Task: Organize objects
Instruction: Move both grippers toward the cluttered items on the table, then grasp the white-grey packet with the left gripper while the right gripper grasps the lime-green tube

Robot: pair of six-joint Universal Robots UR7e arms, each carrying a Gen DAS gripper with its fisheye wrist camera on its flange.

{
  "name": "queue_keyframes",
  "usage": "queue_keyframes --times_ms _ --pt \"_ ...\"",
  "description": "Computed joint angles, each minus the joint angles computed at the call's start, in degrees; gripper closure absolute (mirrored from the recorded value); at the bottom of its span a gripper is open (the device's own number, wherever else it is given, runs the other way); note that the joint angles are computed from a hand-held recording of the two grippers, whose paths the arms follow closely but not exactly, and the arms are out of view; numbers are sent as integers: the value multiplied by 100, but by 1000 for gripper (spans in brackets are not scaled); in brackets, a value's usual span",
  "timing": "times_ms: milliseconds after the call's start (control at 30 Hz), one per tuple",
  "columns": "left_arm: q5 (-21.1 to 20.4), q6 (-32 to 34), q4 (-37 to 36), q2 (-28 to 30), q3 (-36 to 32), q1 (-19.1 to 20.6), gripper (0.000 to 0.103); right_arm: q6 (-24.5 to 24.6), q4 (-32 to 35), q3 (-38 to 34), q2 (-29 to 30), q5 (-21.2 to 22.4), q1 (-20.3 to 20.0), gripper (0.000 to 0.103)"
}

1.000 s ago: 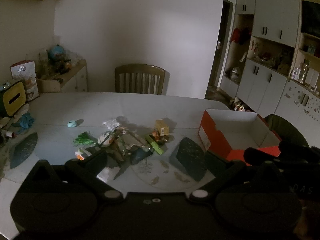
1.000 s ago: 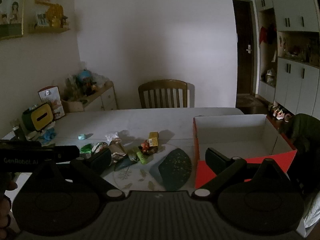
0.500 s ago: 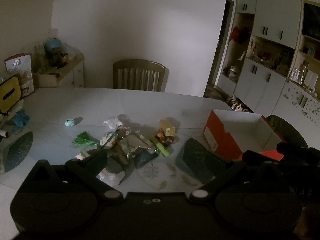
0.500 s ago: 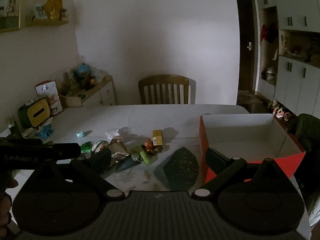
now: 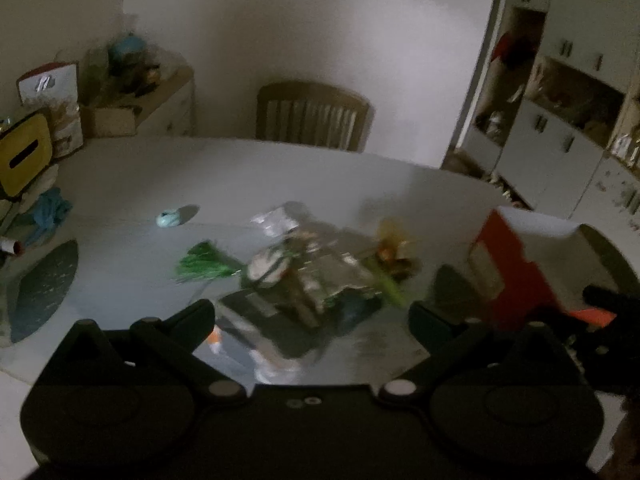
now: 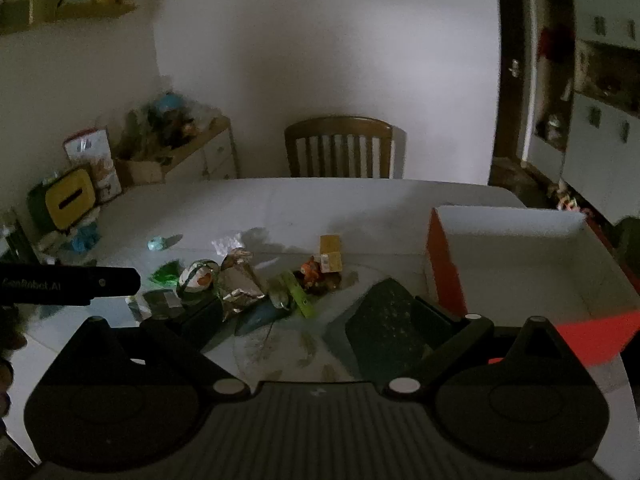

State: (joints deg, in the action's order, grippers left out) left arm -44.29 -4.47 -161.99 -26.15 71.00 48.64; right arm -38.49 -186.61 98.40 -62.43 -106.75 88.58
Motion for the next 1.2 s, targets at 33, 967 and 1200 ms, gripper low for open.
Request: queue_keyframes --times_ms 33,967,1200 --pt "10 20 97 45 -98 55 0 -47 -17 -100 98 -16 3 2" --pt "-946 -725 2886 773 -2015 999 21 -304 2333 -3715 2746 -1005 -259 46" --pt "-1206 -781 2966 695 -2011 1049 35 -385 2618 -4014 2919 -972 -251 64"
